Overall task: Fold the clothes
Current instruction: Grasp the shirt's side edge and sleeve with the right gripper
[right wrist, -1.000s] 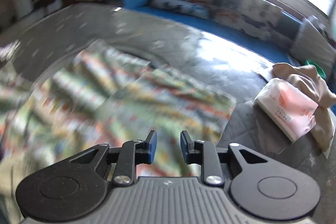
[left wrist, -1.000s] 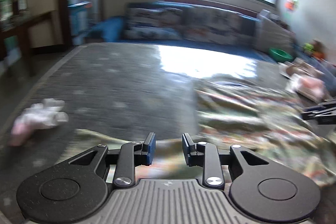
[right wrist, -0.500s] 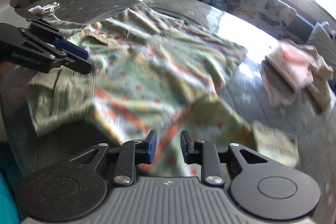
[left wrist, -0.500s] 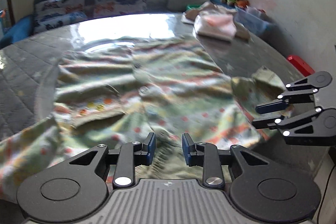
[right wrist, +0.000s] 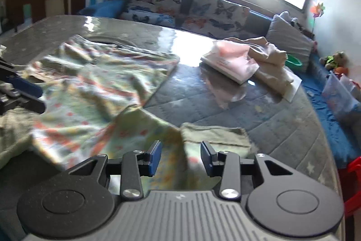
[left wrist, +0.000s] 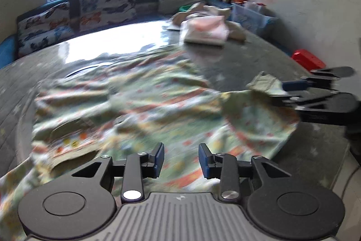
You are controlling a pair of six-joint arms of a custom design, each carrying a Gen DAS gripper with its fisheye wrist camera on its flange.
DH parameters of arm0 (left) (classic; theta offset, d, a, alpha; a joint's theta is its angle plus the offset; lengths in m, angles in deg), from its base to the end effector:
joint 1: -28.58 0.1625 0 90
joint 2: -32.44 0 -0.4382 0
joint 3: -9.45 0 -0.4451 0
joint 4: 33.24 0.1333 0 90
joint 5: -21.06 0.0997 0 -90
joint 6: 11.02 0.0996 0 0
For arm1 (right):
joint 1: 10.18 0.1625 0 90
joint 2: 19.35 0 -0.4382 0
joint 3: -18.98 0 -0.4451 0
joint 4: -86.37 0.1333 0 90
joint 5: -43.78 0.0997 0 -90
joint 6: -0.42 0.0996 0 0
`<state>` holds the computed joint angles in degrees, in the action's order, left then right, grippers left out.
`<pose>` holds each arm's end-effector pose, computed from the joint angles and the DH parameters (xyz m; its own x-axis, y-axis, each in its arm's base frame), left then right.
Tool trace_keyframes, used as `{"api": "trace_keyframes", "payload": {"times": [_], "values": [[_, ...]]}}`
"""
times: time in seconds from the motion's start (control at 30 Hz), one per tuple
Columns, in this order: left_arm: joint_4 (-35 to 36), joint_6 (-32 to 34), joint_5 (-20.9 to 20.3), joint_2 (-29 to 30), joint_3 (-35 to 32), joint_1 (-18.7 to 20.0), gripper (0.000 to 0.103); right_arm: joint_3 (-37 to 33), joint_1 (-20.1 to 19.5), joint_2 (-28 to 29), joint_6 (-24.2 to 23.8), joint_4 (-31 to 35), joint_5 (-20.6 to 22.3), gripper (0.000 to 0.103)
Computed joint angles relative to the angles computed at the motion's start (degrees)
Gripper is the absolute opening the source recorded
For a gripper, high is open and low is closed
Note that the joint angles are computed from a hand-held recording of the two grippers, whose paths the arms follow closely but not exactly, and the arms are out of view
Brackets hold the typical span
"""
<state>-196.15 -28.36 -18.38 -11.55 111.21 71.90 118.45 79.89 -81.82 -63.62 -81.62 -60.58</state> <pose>-0.3399 -0.6095 0.0553 -0.7654 0.1117 -0.6338 0.4967 0.7287 -0.4715 0.1094 -0.6964 0.2758 -0.4233 -0.6080 0.6717 -0.8716 0.4756 -0.1188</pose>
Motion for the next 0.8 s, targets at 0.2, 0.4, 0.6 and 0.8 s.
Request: {"api": "trace_keyframes", "payload": {"times": [0.2,0.4,0.6,0.8], "values": [[1.18,1.89,-4.48,3.85,-4.03,0.88,0.037,-1.51,-0.30,3.86,-1.63,-5.08,-3.25,0.021],[2.79,2.05,-5.25,5.25,-4.70,0.99,0.041,1.36,-2.54,1.17,3.10,-11.39,0.29,0.004],[2.63,2.68,-5.23,5.47,-4.69,0.85,0.046,2.96,-5.61,-1.74,10.25,-17.50,0.10,0.004],[3.81,2.77,-5.16,5.49,-4.98,0.66,0.049,2.87,-7.15,-2.79,14.52,-19.02,-1.12,0.010]]}}
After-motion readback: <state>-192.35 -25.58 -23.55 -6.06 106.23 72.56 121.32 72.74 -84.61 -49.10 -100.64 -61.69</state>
